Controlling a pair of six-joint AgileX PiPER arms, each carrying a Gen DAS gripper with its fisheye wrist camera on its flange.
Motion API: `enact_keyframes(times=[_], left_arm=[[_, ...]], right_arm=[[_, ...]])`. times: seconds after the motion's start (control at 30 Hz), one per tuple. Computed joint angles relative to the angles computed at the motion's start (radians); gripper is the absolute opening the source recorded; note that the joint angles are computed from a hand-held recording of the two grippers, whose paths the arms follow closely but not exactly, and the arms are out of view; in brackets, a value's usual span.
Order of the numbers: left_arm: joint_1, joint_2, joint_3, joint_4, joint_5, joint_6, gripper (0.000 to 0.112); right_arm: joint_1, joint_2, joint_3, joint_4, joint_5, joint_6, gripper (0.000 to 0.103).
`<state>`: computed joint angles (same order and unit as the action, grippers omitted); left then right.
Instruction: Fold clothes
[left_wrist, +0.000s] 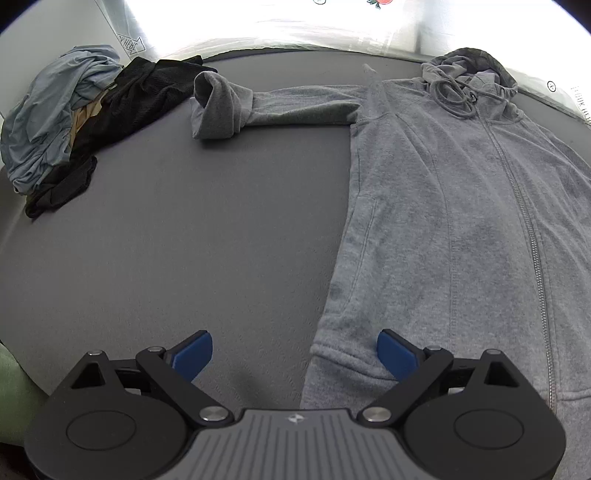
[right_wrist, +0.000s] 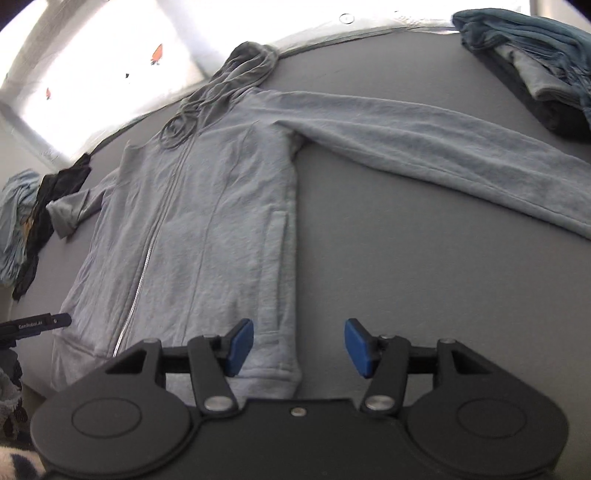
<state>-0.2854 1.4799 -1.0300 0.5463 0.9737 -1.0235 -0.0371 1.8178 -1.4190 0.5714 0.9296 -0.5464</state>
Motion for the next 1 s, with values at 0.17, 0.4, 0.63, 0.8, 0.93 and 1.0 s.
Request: enact_keyframes(times=[0.17,0.4,0.63,0.8,0.93,1.0], left_arm=[[0.023,-0.065,0.095,-0.053,-0.111,-0.076,0.074],[-0.044,-0.118,-0.047,-0.1,-0.018,-0.033,0.013],[0.059,-0.057,-0.029,-0.26,-0.016,0.132,0.021],[0.164,-0.088,-0.032,-0.317,-0.055,0.331,0.055],[0.364,-0.092,-0.068,-0.425,-0.097,0.557,0.062],[0.493,-0.074,-0.101,-0.515,-0.126,0.672,0.069]], right_arm=[[0.059,0.003,-0.006,-0.112,0.007,0.044,0.043],[-0.037,-0.055,-0.039,0.061,0.113,0.028,0.012],[0.055,0.001,-0.104,-0.195,0.129,0.28,0.014],[0.184,-0.061,-0.08,-0.443,0.02,0.512,0.049],[0.361,-0.082,-0.077,-0.78,-0.07,0.79,0.072],[0.427,-0.062,-0.105,-0.842,-0.088,0.871,0.087]])
